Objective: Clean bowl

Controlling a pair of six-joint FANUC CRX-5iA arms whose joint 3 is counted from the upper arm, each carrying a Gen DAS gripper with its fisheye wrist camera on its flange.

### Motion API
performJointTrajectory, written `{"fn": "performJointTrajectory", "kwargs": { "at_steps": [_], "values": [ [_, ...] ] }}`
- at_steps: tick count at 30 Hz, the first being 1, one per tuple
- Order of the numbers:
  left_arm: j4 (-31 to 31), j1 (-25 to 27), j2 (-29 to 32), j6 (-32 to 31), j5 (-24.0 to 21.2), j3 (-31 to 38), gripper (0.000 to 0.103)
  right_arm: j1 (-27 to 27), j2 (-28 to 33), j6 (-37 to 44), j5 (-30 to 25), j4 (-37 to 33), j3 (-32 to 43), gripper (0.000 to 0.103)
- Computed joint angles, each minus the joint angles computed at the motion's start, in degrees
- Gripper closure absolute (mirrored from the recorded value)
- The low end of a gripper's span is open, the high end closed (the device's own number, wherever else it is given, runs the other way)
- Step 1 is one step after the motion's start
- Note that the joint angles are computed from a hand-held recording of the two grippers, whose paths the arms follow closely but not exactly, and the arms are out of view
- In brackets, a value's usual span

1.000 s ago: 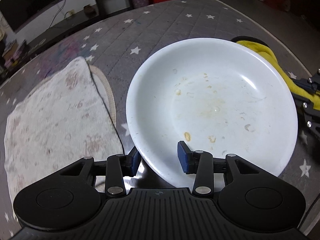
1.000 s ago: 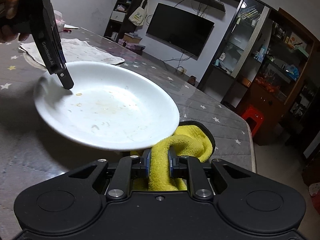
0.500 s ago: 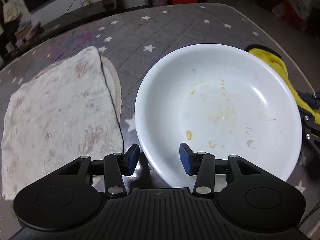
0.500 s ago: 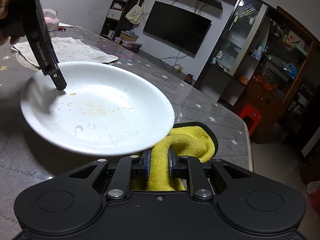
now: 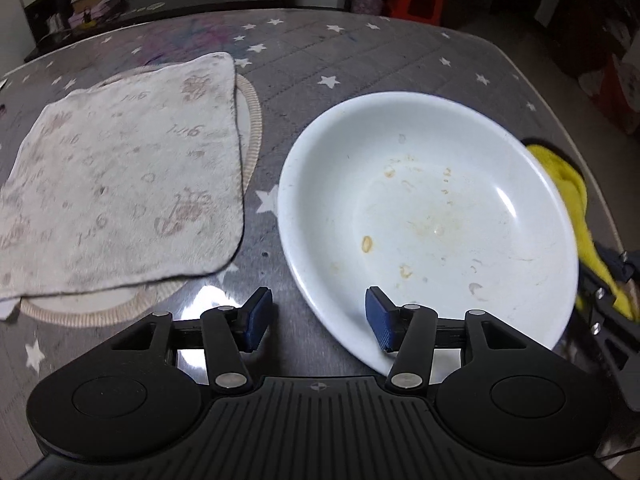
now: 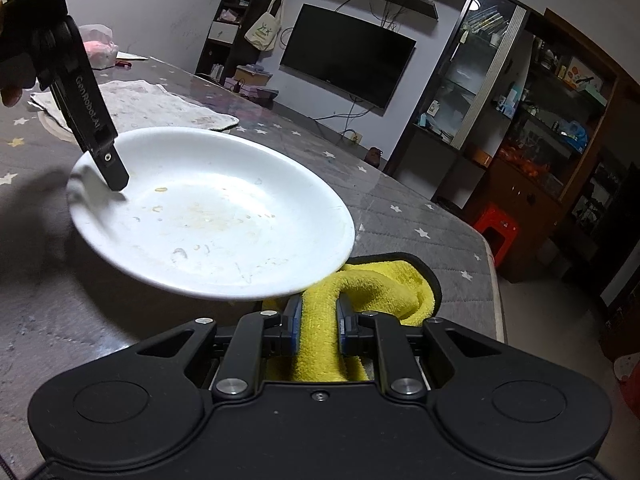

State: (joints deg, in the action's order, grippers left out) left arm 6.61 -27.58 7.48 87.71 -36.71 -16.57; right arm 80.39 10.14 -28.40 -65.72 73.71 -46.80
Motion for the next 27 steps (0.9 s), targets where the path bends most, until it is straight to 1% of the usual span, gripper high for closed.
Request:
{"fn": "performJointTrajectory", "kwargs": {
  "at_steps": [2,7,11,14,17,18,19,20,21,24,27],
  "values": [
    [0.79,0.33,-0.54,-0.21,0.11,-0.6,0.047,0.28,-0.01,0.03,-0.13,-0.23,0.08,0.085],
    [2.65,0.75,-0.7,0.5,0.14,-1.41,0.047,1.18,0.09,-0.15,-0.99,-0.93,0.67,0.085],
    [2.35,0.42,-1.21,2.27,1.06,-2.21,0.05,2.16,0.07,-0.41,-1.57,-1.37,0.88,0.085],
    [1.06,-0.13,-1.37,5.51,1.1,-2.14,0.052,2.95,0.1,-0.17,-1.91,-1.63,1.23,0.085],
    [1.81,-0.1,-1.23,6.33,1.02,-2.35,0.053,3.88,0.32,-0.4,-2.29,-1.72,1.53,0.085],
    [1.9,-0.15,-1.22,6.27,1.1,-2.41,0.057,4.21,0.41,-0.53,-2.47,-1.79,1.67,0.085],
    [3.58,-0.08,-1.16,4.28,1.64,-2.99,0.061,4.52,0.44,-0.86,-2.61,-1.72,1.71,0.085],
    [4.69,-0.07,-1.08,2.76,1.82,-3.24,0.07,4.7,0.45,-0.99,-2.72,-1.73,1.72,0.085],
    [5.44,-0.1,-1.0,1.62,1.85,-3.34,0.071,5.09,0.5,-1.18,-2.96,-1.75,1.81,0.085],
    [1.61,-1.25,-0.61,1.5,1.12,-1.46,0.071,6.08,0.57,-1.0,-3.34,-2.14,2.15,0.085],
    [2.67,-0.89,-0.46,-1.59,1.07,-1.56,0.071,7.2,0.7,-0.22,-3.44,-2.87,2.55,0.085]
  ]
}}
